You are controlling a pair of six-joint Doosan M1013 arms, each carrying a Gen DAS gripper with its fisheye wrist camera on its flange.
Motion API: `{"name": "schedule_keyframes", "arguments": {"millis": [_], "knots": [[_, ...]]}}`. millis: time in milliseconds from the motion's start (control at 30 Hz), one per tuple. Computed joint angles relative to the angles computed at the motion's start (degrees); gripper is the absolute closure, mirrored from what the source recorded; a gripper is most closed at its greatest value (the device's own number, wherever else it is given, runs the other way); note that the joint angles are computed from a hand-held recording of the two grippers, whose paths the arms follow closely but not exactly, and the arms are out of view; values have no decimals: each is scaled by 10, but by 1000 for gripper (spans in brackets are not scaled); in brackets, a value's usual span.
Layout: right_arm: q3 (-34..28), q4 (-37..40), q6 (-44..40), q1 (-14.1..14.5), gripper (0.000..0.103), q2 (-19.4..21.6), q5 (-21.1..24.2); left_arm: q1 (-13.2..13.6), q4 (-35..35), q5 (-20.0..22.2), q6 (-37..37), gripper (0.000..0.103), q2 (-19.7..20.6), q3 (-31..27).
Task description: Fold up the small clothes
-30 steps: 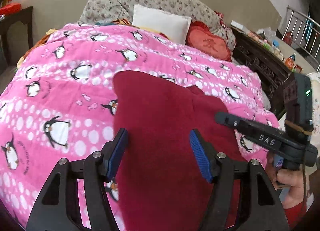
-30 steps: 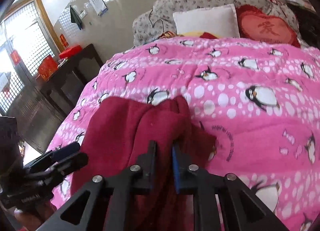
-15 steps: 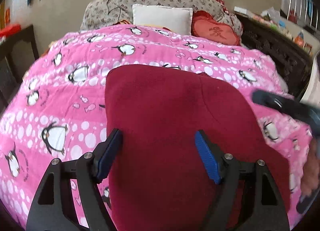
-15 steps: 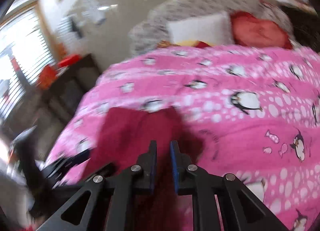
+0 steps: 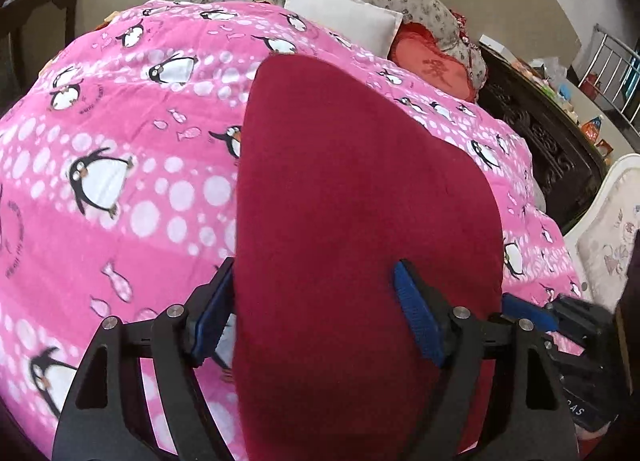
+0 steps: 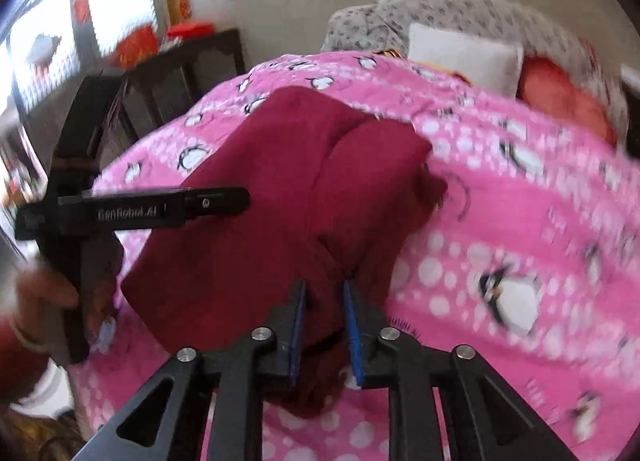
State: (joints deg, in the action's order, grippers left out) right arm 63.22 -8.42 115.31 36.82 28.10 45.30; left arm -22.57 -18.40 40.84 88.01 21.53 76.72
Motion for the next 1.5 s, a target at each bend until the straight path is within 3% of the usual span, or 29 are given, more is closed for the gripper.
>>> {"name": "schedule_keyframes", "arguments": {"millis": [233,333,533,733,833,967,1267,1500], "knots": [[12,-21,50,9,85,-19,-22,-7,46,-17,-32,23,-12,12],[12,-23,19,24,84,-25,-39,-10,81,-32,-46,23,-22,21],[-9,-53,23,35,84,0,30,-22,146,-51,-69,23,-35,40],[0,-38,44,30,84,-3,14,-32,226,-67,-125,23,-45,52],[5,-38,68,33,80,-15,-1,-35,265,-77,-156,23,-52,59],[-9,-105,137,45,55,-16,10,-34,280,-82,-177,23,-61,64],[-43,-177,250,57,55,0,39,-40,338,-93,-233,23,-85,84],[-62,-221,286,64,55,13,67,-42,370,-99,-268,23,-94,95]]}}
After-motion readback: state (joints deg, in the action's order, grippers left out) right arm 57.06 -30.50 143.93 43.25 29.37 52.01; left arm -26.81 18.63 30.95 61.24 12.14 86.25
